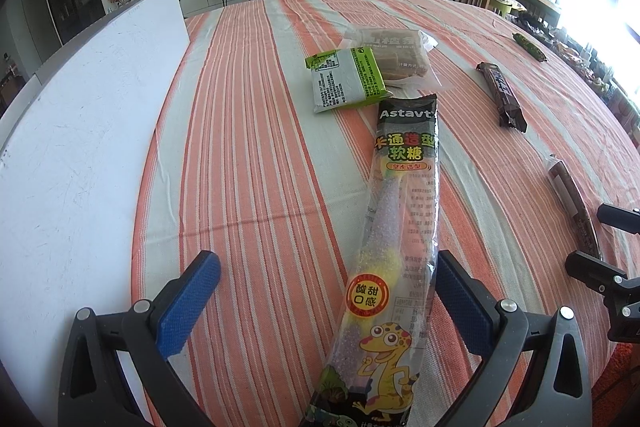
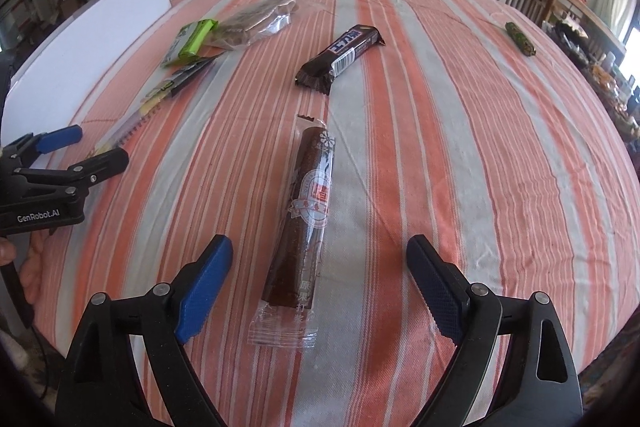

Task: Organize snacks
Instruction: 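Carry the pastry stick and brown snack over the white box and release both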

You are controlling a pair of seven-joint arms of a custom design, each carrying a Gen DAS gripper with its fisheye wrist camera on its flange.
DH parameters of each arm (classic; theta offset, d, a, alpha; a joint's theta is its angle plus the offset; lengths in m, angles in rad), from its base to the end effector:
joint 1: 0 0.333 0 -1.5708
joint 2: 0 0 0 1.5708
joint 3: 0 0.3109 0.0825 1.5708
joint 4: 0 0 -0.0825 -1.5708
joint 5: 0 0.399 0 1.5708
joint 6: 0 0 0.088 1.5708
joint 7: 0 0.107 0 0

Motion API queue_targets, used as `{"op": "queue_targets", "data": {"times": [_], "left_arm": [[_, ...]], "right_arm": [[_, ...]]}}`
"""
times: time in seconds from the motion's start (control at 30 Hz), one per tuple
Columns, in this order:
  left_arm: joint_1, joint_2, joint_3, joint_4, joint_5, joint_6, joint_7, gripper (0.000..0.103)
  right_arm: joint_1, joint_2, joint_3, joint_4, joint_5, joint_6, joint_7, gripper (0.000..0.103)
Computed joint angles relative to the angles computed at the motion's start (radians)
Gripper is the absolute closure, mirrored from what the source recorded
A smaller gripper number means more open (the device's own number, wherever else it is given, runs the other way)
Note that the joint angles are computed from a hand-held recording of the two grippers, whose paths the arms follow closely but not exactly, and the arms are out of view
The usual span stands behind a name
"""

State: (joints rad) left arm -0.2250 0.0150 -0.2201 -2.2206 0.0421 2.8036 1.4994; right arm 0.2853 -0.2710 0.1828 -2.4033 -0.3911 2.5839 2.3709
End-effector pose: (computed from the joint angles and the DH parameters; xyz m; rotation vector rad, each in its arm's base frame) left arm 0.5262 -0.2529 0.4187 -1.5138 2.3044 -0.6805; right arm 0.4453 0.2356 0.4504 -1.8792 1.9563 -0.5381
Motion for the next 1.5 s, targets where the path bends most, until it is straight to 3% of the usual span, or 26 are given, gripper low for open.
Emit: {"op": "queue_targets", "data": {"times": [0.07,0.13,0.23,0.3,0.4,0.47,0.77,0.87,1.03,1.23,1.37,1.5], "left_arm": [[-0.004,0.0,-0.007,0.049,-0.055,-0.137,0.085,0.0],[-0.01,0.003,-0.012,0.078,-0.083,-0.214,0.15,0.001],[-0.017,-0.017,-0.015,0.063,-0.113,-0.192,0.184,0.029],[-0.022,-0.025,-0.016,0.063,-0.121,-0.187,0.197,0.071],[-0.024,-0.032,-0.013,0.061,-0.116,-0.188,0.178,0.082],[-0.023,-0.056,-0.003,0.045,-0.228,-0.201,0.237,0.083],[-0.072,-0.252,0.076,-0.089,-0.63,-0.211,0.465,0.083],[-0.089,-0.316,0.111,-0.11,-0.723,-0.24,0.508,0.083],[-0.084,-0.438,0.179,-0.128,-0.823,-0.295,0.56,0.083],[0.03,-0.527,0.245,-0.124,-0.769,-0.305,0.504,0.083],[0.147,-0.515,0.244,-0.122,-0.626,-0.233,0.419,0.083],[0.245,-0.465,0.214,-0.152,-0.461,-0.131,0.311,0.083]], "right_arm": [[0.012,0.004,-0.014,0.009,0.036,-0.014,-0.036,0.011],[0.035,0.024,-0.039,0.055,0.117,-0.089,-0.124,0.011],[0.049,0.062,-0.07,0.136,0.251,-0.185,-0.211,0.016],[0.052,0.079,-0.077,0.163,0.303,-0.188,-0.256,0.02],[0.041,0.129,-0.05,0.232,0.22,-0.262,-0.232,0.045],[0.044,0.124,-0.055,0.231,0.239,-0.255,-0.221,0.082],[0.061,-0.085,-0.073,-0.001,0.445,-0.048,-0.157,0.083],[0.048,-0.126,-0.046,-0.021,0.424,-0.051,-0.114,0.083],[0.084,-0.13,-0.04,0.027,0.45,-0.027,-0.144,0.083],[0.165,0.024,-0.023,0.267,0.507,0.055,-0.253,0.083],[0.224,0.209,0.004,0.517,0.557,0.074,-0.354,0.083],[0.284,0.438,0.025,0.79,0.4,0.05,-0.299,0.083]]}}
